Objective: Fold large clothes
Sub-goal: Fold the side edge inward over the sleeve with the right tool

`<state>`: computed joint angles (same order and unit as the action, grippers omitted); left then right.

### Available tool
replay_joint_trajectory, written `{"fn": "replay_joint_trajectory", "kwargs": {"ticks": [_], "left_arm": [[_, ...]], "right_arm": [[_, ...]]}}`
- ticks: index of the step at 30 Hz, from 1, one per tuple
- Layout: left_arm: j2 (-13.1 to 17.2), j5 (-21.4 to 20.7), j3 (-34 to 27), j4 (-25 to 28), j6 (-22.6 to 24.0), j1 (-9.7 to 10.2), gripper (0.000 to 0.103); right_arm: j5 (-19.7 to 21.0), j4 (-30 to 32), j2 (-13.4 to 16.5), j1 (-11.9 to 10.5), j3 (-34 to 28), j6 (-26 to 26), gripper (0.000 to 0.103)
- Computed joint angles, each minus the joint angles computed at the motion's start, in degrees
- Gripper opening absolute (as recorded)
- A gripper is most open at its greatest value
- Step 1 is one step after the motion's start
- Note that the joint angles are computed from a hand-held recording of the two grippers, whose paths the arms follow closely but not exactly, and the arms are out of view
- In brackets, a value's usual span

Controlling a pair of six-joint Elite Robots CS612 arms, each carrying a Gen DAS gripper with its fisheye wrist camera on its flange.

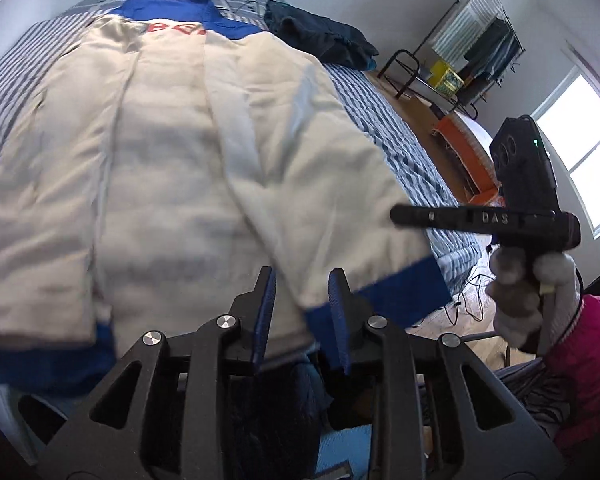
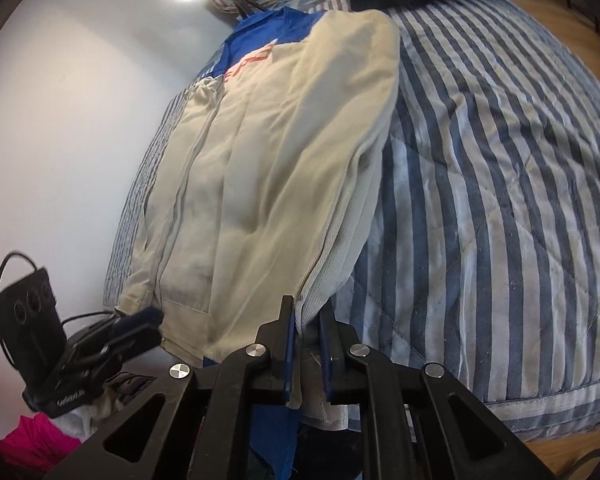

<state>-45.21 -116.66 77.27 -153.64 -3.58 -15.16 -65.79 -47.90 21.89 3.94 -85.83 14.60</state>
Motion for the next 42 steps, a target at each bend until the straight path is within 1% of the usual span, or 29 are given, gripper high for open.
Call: {"fn": "replay_joint_trajectory", "kwargs": {"ticks": [2,5,8,12,15,17,20,23,27,30,32,34,37,40,42], "left_arm": [[-1.56,0.48,2.61,-2.61,-1.25,0.88,0.026],[-3.1,0.88,4.7,-5.67,-3.05,2.19,0.026],[-3.88,0.83,5.56,-9.07,-5.85,3.79,0.026],[-4.44,1.65,5.7,-12.04,-9.21,5.58,0.026],[-4.37,1.64,4.84,-12.21,-10.44,6.87,0.026],[-4.44,2.89,4.41,-12.62,-10.92,7.45,0.026],[-3.97,3.9,2.82,-12.48,-11.16,8.31,0.026],[-3.28,5.13,0.78,-11.8,-11.52,9.04,0.026],[-2.12,5.89,-2.0,-10.79,-11.84,9.84,0.026],[-1.21,6.67,-3.82,-10.68,-12.06,10.32,0.026],[-0.61,6.29,-4.67,-10.69,-12.96,10.72,0.026],[-0.19,5.8,-5.02,-10.45,-13.94,11.02,0.026],[0.36,5.2,-5.6,-9.2,-14.68,11.3,0.026],[0.35,5.39,-5.62,-8.85,-14.97,11.43,0.026],[0.45,5.2,-5.88,-8.28,-15.39,11.51,0.026]], "right_arm": [[-3.57,-0.98,-1.2,1.26,1.6,-2.28,0.008],[-7.06,-2.43,-2.63,2.75,3.6,-5.22,0.008],[-10.98,-4.3,-4.13,4.47,5.87,-8.82,0.008],[-13.99,-6.59,-5.64,6.18,8.55,-12.48,0.008],[-14.4,-7.9,-6.49,7.09,10.48,-14.24,0.008],[-14.54,-8.7,-7.01,7.68,11.9,-15.0,0.008],[-15.85,-10.13,-8.03,9.07,14.78,-17.14,0.008],[-15.98,-11.28,-8.8,10.25,17.59,-19.14,0.008],[-17.05,-12.5,-9.91,12.31,21.92,-23.94,0.008],[-18.64,-12.81,-10.34,13.84,24.67,-27.49,0.008],[-19.98,-12.75,-10.49,14.74,26.46,-29.62,0.008],[-21.1,-12.25,-10.5,15.35,27.77,-30.87,0.008],[-21.63,-11.29,-10.27,15.74,28.95,-31.77,0.008],[-22.94,-11.17,-9.71,16.12,28.44,-33.12,0.008],[-23.01,-11.15,-9.62,16.13,28.06,-34.4,0.008]]}}
